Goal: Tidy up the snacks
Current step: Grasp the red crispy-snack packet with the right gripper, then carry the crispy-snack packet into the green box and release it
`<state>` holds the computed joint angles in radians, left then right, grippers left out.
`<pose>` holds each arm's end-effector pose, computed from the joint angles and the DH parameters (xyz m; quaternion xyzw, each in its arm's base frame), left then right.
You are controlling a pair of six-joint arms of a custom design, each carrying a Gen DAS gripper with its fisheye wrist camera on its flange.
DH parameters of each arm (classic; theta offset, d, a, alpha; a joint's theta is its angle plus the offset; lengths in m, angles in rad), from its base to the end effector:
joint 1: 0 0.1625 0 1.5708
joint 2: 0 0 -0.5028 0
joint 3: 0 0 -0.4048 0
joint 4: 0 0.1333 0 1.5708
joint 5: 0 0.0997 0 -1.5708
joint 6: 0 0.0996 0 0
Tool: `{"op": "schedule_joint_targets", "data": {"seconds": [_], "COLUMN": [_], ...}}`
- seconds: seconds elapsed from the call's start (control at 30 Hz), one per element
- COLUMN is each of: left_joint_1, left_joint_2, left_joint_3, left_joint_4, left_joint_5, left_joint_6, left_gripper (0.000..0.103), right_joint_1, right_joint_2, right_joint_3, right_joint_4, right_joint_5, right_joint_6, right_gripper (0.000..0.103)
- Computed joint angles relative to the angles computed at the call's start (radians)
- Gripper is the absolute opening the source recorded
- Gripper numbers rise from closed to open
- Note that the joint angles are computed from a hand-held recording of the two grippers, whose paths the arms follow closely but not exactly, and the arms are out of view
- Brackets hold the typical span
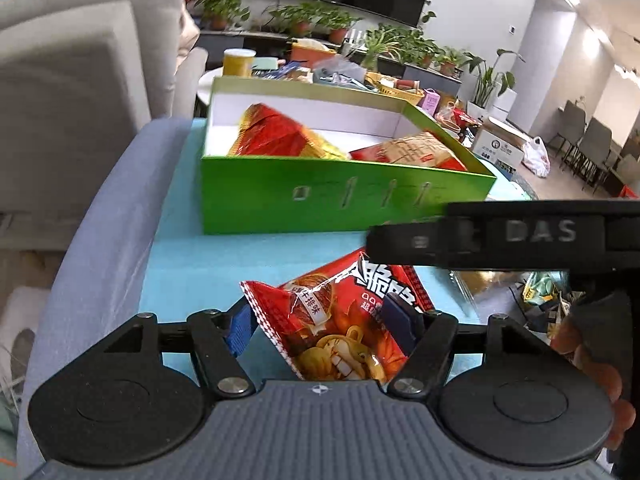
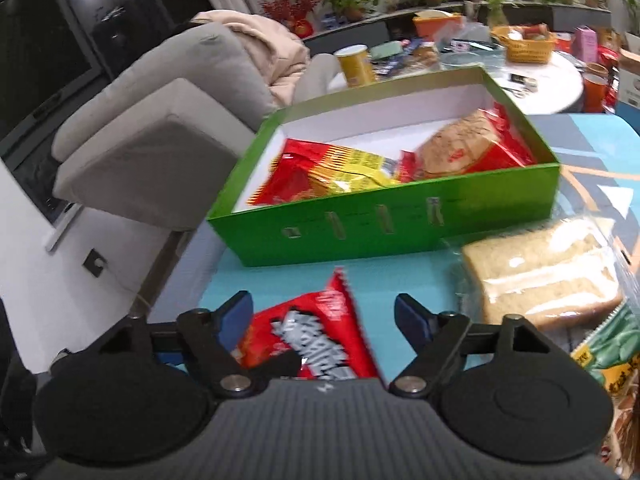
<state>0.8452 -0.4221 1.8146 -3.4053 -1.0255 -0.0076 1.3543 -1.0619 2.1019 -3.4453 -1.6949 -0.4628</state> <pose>-0.2976 -0.6142 -0.0642 0.2749 0.9005 -0.2913 0.1696 -0.0086 -0.6023 0.2600 0.0871 -0.9086 0.3625 0.1882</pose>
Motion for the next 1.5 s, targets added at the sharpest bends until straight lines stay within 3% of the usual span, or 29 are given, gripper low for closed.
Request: {"op": "schedule_joint_targets", "data": {"seconds": [0.17,0.27,0.4,0.53,0.63,0.73,0.9,1.1,1.5], "left_joint_1": [0.017,0.019,0.01,0.014,0.011,0.008,-0.003,-0.037,-0.081], "left_joint_2": [-0.02,-0.031,-0.043,-0.045,-0.027,-0.018,-0.024,-0.045,-0.043], "left_joint_3": [0.02,0.035,0.059,0.065,0.057,0.053,0.065,0.083,-0.07], "left_joint_4": [0.03,0.042,0.042,0.046,0.032,0.021,-0.002,-0.098,-0.164], "left_joint_5": [-0.021,-0.034,-0.039,-0.101,-0.08,-0.063,-0.052,-0.039,-0.016], "left_joint_6": [-0.075,-0.093,-0.101,-0.072,-0.041,-0.016,0.026,0.125,0.381], "left_gripper": [0.067,0.068,0.069,0.069,0.064,0.057,0.05,0.05,0.051], "right_joint_1": [-0.018,-0.019,-0.029,-0.03,-0.025,-0.018,-0.002,0.017,0.073], "right_joint_2": [-0.021,-0.014,-0.012,-0.008,-0.008,-0.016,-0.026,-0.054,-0.077], "right_joint_3": [-0.003,-0.015,-0.034,-0.04,-0.037,-0.025,0.003,0.052,-0.055], "right_joint_4": [0.095,0.12,0.18,0.181,0.193,0.232,0.192,0.059,0.02], "right_joint_5": [0.016,-0.014,-0.004,0.004,0.002,0.016,-0.001,0.047,0.129], "right_joint_6": [-0.044,-0.062,-0.036,-0.027,-0.057,-0.139,-0.112,-0.103,0.035], "right_gripper": [0.058,0.058,0.058,0.059,0.059,0.054,0.043,0.043,0.043]}}
